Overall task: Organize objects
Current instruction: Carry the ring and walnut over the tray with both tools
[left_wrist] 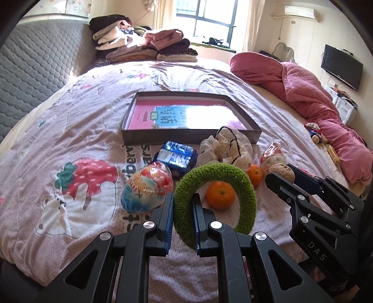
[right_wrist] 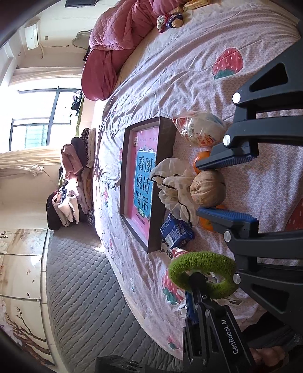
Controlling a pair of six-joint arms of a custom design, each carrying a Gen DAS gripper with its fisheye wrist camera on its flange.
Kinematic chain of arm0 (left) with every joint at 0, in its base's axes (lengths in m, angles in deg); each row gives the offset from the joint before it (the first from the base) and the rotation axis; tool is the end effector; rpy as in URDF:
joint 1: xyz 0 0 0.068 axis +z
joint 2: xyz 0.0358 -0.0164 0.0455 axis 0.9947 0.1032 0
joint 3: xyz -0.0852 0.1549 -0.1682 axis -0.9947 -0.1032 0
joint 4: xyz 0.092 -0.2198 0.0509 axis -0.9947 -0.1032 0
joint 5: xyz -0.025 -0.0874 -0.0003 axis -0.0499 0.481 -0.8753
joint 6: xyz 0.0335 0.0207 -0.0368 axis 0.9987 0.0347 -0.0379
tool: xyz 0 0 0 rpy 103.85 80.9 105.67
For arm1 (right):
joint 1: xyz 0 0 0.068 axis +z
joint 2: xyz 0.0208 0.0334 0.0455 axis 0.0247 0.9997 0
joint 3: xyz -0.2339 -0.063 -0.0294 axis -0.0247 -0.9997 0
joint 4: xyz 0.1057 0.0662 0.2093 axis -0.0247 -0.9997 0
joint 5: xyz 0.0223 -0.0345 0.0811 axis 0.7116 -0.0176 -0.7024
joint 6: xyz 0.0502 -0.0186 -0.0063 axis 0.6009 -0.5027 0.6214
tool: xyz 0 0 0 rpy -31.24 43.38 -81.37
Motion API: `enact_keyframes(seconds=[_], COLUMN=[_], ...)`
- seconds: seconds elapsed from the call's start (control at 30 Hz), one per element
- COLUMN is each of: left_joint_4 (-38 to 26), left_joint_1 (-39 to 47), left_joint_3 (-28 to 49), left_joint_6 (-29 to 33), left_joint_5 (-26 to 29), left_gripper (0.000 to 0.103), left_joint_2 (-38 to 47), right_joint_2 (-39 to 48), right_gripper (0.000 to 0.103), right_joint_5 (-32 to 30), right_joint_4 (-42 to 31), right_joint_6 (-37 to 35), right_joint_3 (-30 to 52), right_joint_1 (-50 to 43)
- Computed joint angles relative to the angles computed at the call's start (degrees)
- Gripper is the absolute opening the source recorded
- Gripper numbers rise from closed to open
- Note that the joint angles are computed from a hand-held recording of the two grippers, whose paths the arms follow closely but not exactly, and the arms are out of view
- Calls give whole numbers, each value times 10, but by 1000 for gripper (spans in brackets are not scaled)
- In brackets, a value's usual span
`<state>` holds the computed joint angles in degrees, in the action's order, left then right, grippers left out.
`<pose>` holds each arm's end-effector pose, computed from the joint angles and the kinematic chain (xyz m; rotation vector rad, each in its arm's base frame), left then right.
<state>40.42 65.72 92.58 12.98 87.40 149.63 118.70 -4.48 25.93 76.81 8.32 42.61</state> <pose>0.3024 -0.1015 0.0991 0.2509 2.3665 -0.2520 0.2719 0.2182 0.0939 -0.1435 2.1788 0.1341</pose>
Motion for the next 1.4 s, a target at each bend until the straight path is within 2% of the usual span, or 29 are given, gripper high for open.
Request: enact_keyframes(seconds=[0.5, 0.87, 1.13, 1.4], left_joint_4=[-39, -92, -177, -298], left_joint_1=[-10, 8, 25, 35], left_joint_3=[127, 266, 426, 628], left_joint_6=[3, 8, 18, 32], left_joint_5=[-32, -38, -44, -47], left_gripper=[15, 15, 15, 15], left_joint_2=[71, 151, 243, 357], right_joint_2=[7, 63, 126, 214], right_gripper=[33, 33, 33, 33], right_joint_5=[-17, -61, -93, -118], right_joint_4=[-5, -53, -112, -205], right_joint_6=[-62, -99, -122, -133], right_joint_3=[62, 178, 285, 418], right_joint_1=[-47, -103, -138, -163])
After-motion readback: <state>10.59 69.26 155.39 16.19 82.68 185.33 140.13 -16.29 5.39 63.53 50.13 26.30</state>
